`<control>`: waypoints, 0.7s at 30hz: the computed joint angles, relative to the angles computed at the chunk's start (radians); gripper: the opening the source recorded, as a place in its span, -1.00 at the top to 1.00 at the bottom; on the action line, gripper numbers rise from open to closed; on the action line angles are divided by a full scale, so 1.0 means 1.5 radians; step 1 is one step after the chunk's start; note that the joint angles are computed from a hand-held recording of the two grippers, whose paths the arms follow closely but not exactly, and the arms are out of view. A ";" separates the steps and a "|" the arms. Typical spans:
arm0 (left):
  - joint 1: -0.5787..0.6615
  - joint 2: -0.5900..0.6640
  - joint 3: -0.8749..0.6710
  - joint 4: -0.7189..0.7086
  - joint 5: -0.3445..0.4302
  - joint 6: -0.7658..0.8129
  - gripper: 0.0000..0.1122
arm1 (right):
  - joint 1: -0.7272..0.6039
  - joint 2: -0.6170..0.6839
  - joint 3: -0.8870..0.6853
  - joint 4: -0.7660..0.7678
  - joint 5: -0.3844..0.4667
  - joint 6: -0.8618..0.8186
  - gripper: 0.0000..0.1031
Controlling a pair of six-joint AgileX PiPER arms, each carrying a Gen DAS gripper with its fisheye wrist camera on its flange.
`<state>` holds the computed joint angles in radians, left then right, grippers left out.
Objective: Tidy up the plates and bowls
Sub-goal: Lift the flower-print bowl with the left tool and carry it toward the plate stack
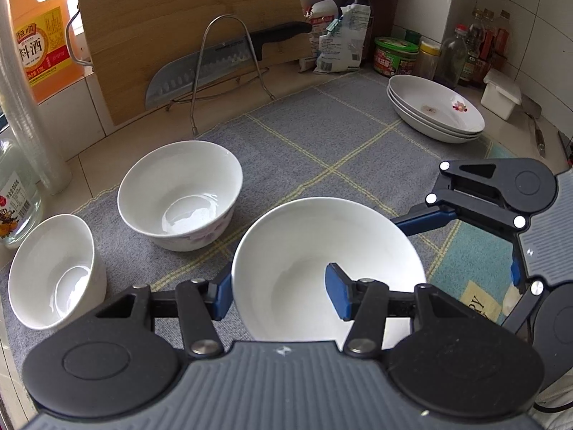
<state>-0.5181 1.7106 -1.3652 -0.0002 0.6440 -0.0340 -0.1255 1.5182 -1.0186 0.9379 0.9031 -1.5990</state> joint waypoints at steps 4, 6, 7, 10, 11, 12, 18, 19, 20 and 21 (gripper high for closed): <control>-0.012 0.032 -0.041 -0.011 0.011 0.013 0.07 | -0.031 0.002 -0.003 -0.002 0.007 -0.004 -0.73; -0.017 0.050 -0.063 -0.020 0.017 0.026 0.07 | -0.044 0.003 -0.004 -0.004 0.008 -0.007 -0.73; -0.019 0.058 -0.074 -0.023 0.020 0.031 0.07 | -0.049 0.005 -0.005 -0.006 0.008 -0.006 -0.73; -0.026 0.084 -0.107 -0.032 0.029 0.044 0.07 | -0.065 0.012 -0.012 -0.010 0.008 -0.002 -0.73; -0.027 0.092 -0.117 -0.035 0.031 0.049 0.07 | -0.070 0.013 -0.014 -0.011 0.008 -0.002 -0.73; -0.030 0.100 -0.127 -0.038 0.034 0.053 0.07 | -0.075 0.014 -0.015 -0.012 0.006 -0.002 -0.73; -0.036 0.144 -0.181 -0.064 0.047 0.087 0.07 | -0.098 0.024 -0.026 -0.022 -0.002 0.001 -0.73; -0.037 0.150 -0.189 -0.067 0.050 0.091 0.07 | -0.102 0.026 -0.028 -0.024 -0.003 0.002 -0.73; -0.038 0.154 -0.193 -0.070 0.050 0.096 0.07 | -0.105 0.028 -0.031 -0.027 -0.003 0.004 -0.73; -0.040 0.161 -0.202 -0.073 0.052 0.100 0.07 | -0.109 0.030 -0.032 -0.030 -0.003 0.006 -0.73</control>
